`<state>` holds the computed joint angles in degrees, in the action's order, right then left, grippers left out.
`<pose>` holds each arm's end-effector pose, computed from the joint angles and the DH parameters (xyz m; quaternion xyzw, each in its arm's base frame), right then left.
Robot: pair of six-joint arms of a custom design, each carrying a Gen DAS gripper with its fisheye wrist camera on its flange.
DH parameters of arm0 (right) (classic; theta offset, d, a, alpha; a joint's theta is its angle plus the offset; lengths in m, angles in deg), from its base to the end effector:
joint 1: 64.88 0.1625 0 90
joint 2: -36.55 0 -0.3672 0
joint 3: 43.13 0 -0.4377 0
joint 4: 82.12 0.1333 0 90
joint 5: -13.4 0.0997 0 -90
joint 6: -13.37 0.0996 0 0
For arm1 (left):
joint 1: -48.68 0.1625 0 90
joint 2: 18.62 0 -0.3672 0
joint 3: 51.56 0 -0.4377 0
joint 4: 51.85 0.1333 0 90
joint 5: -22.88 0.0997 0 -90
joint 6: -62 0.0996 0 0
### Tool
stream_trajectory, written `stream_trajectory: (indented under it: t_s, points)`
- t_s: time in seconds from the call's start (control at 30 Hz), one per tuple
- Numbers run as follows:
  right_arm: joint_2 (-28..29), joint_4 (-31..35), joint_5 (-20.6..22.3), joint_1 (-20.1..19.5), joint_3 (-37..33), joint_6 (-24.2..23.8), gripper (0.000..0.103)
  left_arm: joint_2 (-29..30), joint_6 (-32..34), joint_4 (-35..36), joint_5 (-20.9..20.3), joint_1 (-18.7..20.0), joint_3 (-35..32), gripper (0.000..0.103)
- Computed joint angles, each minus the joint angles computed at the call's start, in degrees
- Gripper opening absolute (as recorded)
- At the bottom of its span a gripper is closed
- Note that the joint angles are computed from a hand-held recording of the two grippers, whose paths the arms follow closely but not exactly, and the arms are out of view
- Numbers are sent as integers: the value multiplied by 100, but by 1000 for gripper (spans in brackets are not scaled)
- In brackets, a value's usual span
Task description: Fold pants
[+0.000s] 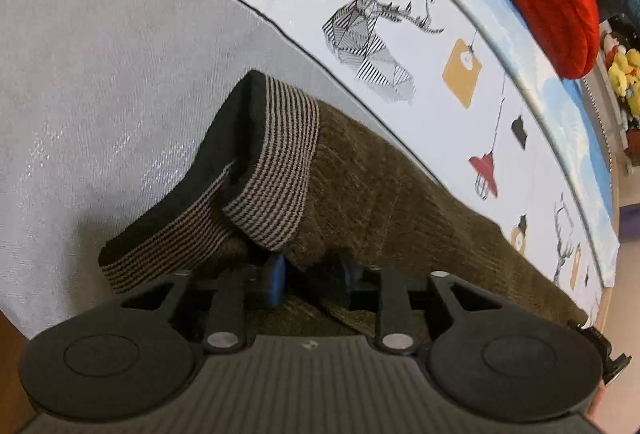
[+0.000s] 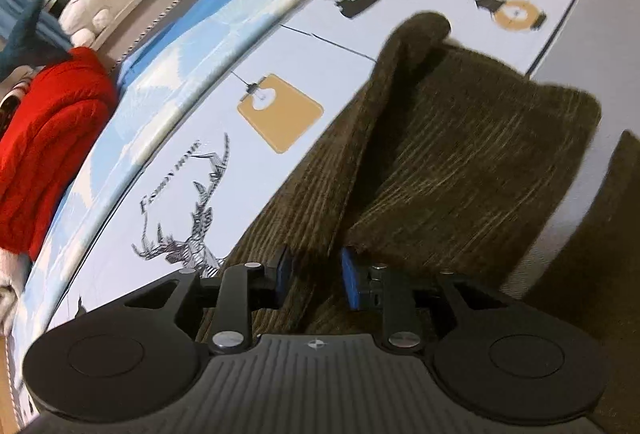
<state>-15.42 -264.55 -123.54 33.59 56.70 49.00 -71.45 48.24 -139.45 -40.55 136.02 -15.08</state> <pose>0.1539 -0.6228 0.1487 -0.3461 -0.7896 0.4607 0.2110 0.1424 -0.7675 0.5159 -0.1212 0.9588 -0.1495 0.2089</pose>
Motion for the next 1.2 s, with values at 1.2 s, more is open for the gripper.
stream_trajectory:
  t_s: [1.2]
  points:
    - [-2967, 615, 149, 1199, 2897, 1015, 2, -1524, 1751, -1570, 928, -321, 1967, 10]
